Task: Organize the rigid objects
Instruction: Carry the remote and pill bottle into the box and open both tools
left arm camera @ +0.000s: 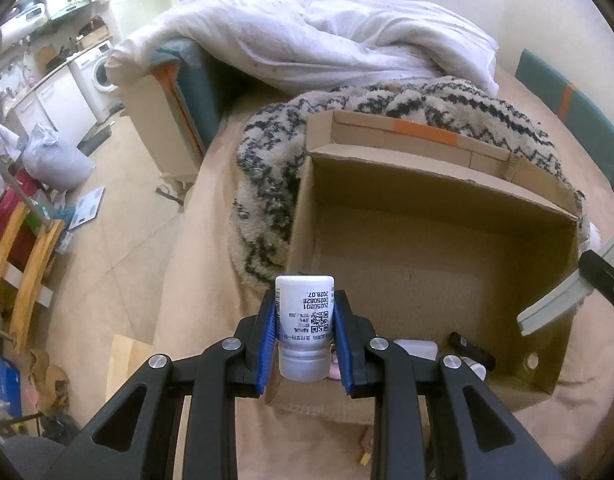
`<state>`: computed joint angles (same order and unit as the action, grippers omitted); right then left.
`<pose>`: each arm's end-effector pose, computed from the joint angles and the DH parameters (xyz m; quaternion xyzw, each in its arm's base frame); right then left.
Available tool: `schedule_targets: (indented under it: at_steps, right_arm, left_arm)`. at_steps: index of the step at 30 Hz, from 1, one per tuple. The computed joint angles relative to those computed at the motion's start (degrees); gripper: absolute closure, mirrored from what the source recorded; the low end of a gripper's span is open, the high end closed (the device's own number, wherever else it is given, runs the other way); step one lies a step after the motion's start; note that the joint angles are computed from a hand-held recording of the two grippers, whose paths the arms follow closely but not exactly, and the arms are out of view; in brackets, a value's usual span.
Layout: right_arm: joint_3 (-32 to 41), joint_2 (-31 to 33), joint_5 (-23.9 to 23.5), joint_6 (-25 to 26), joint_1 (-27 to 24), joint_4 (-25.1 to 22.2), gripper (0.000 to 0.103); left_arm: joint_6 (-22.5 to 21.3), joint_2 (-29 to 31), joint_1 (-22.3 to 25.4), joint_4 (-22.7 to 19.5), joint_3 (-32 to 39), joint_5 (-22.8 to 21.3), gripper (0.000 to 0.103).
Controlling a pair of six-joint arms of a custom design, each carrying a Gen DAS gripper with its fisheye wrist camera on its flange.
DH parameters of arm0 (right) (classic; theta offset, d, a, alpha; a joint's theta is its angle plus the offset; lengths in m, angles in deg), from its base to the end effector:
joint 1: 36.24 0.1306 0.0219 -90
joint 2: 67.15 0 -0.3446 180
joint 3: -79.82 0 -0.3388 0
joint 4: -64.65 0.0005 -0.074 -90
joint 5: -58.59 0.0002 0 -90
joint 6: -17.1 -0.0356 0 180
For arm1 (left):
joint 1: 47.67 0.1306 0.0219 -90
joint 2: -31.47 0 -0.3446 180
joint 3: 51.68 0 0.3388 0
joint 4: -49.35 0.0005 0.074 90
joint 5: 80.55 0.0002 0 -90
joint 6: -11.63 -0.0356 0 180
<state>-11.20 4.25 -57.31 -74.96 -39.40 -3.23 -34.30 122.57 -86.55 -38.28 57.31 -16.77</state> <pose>0.3029 -0.0016 0.4778 -0.0343 0.9192 0.2076 0.3329 0.3112 -0.2313 0.4798 -0.0833 0.9560 0.0538 0.2762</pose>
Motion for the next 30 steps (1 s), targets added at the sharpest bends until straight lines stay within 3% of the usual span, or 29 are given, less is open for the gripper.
schedule_targets:
  at_steps: [10, 13, 19, 30]
  right_arm:
    - [-0.8, 2.5, 5.3, 2.3, 3.9, -4.0, 0.057]
    - [-1.3, 2.8, 9.4, 2.2, 5.1, -4.3, 0.057]
    - [-1.8, 4.0, 11.0, 1.5, 5.4, -5.8, 0.057]
    - [-1.6, 5.1, 9.8, -0.2, 4.2, -6.3, 0.056]
  left_arm:
    - [-2.4, 4.3, -0.5, 4.3, -1.5, 1.6, 0.079]
    - [-2.9, 5.2, -0.7, 4.9, -1.7, 1.7, 0.079]
    - [-3.3, 6.7, -0.5, 5.5, -2.1, 1.7, 0.079]
    - [-3.9, 7.3, 0.4, 6.0, -3.0, 3.3, 0.079]
